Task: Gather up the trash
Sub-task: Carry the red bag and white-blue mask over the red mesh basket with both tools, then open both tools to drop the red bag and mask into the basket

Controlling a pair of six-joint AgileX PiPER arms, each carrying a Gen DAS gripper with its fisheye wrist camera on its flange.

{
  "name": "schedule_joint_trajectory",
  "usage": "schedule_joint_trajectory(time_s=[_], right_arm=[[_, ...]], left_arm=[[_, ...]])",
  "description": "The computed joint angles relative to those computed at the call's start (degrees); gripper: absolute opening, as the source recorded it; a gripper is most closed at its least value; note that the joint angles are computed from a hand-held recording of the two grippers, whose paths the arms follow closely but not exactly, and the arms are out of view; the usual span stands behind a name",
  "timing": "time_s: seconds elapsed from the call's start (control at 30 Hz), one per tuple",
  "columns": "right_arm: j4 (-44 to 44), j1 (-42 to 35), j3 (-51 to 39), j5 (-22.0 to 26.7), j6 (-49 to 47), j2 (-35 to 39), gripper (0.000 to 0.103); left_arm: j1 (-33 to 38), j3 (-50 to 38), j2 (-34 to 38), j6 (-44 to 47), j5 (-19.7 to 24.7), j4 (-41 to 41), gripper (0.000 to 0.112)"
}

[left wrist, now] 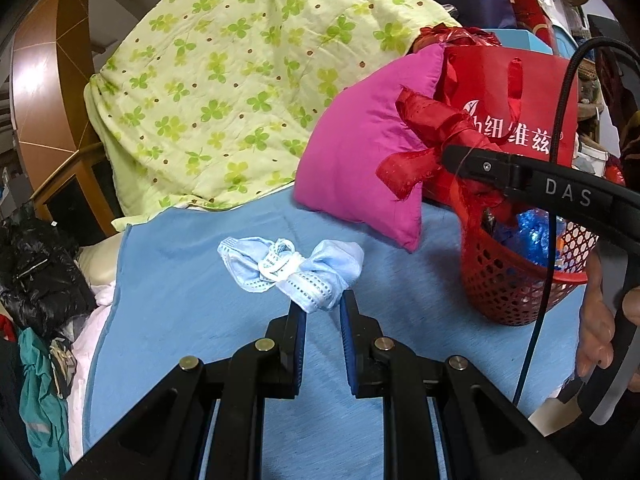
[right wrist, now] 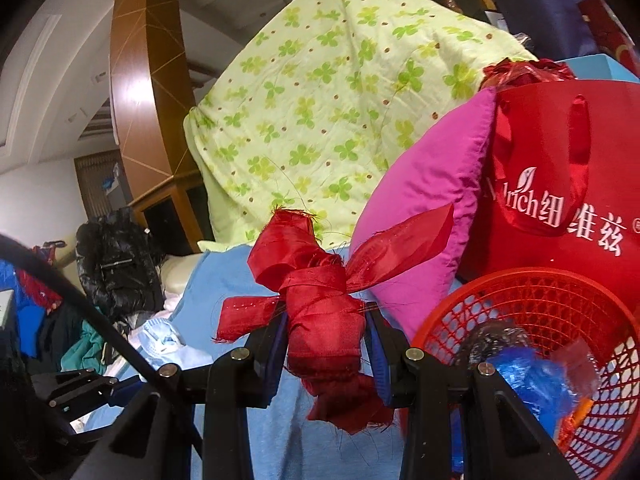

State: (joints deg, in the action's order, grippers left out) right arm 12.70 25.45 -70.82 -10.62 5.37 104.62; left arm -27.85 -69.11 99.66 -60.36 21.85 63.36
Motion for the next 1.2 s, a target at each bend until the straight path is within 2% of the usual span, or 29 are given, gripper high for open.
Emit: schedule_joint_trajectory(time_s=[0.63, 0.83, 0.97, 1.07, 1.2], right_arm=[[-14.91, -7.1, 8.41, -5.34, 18.44, -5.29, 0.039], [-20.1, -10.22, 10.74, -6.88, 25.76, -6.68, 0.039], [-24.75, -12.6, 11.88, -8.04, 32.35, -7.26, 0.039], [-30.11, -14.92, 12.54, -9.19, 39.68, -7.42, 0.039], [-32.1, -17.23, 13.41, -10.32, 43.62, -7.92, 0.039]], left_arm=[[-5.2, -8.2, 5.02, 7.59, 2.3, -5.84, 0.018], [-4.62, -12.56, 7.25, 19.73, -0.42, -19.15, 0.018], [-4.17, -16.64, 9.33, 30.71, -1.63, -31.18, 0.018], [-3.81, -20.24, 11.33, 38.88, -1.46, -40.21, 0.018], [-3.66, -25.28, 14.16, 46.04, 0.09, -48.37, 0.018]])
